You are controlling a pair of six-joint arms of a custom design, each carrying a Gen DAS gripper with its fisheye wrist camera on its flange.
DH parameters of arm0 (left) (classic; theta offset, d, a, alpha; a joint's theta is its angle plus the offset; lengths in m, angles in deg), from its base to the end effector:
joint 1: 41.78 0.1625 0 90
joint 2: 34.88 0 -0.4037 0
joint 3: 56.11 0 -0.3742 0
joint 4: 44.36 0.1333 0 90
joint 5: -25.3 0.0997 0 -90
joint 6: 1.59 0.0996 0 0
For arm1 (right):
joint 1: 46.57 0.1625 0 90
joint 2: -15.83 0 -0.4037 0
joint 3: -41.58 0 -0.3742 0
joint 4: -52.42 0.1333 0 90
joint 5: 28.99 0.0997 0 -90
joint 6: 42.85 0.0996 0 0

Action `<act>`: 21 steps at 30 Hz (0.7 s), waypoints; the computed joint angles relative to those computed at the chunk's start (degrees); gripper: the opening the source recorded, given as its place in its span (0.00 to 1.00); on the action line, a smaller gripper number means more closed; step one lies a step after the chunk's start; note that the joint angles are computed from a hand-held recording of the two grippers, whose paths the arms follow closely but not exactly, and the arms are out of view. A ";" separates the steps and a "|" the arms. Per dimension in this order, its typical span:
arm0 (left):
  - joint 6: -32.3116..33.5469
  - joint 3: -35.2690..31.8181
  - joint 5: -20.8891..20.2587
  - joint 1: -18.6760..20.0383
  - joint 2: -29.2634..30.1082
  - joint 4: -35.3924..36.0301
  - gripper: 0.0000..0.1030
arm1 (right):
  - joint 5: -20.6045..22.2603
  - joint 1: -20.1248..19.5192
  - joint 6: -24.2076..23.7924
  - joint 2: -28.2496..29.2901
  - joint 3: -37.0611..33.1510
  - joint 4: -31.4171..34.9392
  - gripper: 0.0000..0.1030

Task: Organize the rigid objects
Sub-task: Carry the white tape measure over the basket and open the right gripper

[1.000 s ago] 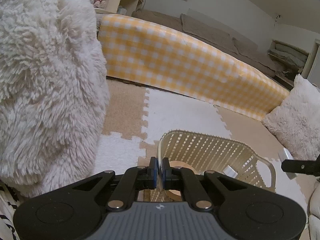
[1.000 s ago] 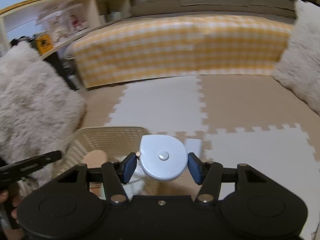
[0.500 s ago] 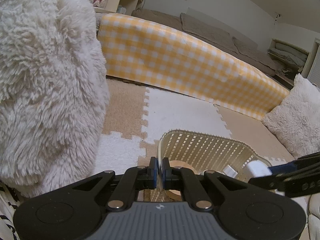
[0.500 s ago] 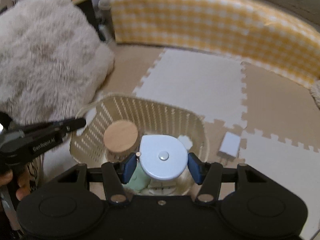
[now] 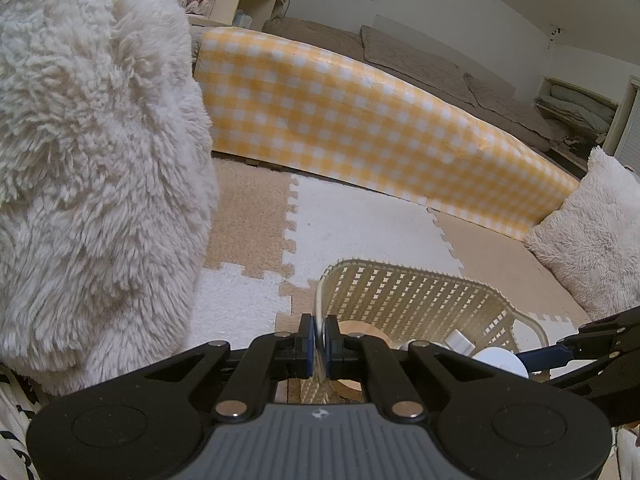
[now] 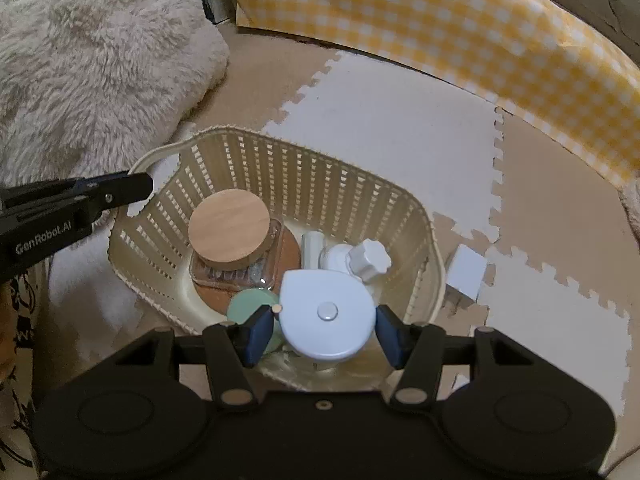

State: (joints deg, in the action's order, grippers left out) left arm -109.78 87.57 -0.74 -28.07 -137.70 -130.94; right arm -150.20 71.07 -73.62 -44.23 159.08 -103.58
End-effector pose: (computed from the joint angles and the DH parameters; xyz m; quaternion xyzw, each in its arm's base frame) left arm -0.1748 -0.2720 0.2104 -0.0240 0.8103 -0.5027 0.3003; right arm 0.3109 -0.4176 0.1275 0.4511 -0.8482 0.0645 0.2701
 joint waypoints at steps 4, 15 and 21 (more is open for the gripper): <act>0.04 -0.01 0.02 0.03 -0.05 0.02 0.05 | -1.92 0.72 -1.77 0.48 0.48 -1.75 0.55; 0.15 -0.01 0.03 0.10 -0.01 -0.23 0.05 | -2.20 0.99 -0.88 0.32 0.44 -1.27 0.62; 0.20 -0.01 0.03 0.11 -0.02 -0.24 0.05 | -2.17 1.08 -0.98 0.14 0.71 -1.59 0.62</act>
State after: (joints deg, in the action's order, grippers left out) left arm -109.58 87.56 -0.72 -27.96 -137.72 -131.18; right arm -152.37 72.15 -74.60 -44.09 159.79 -105.17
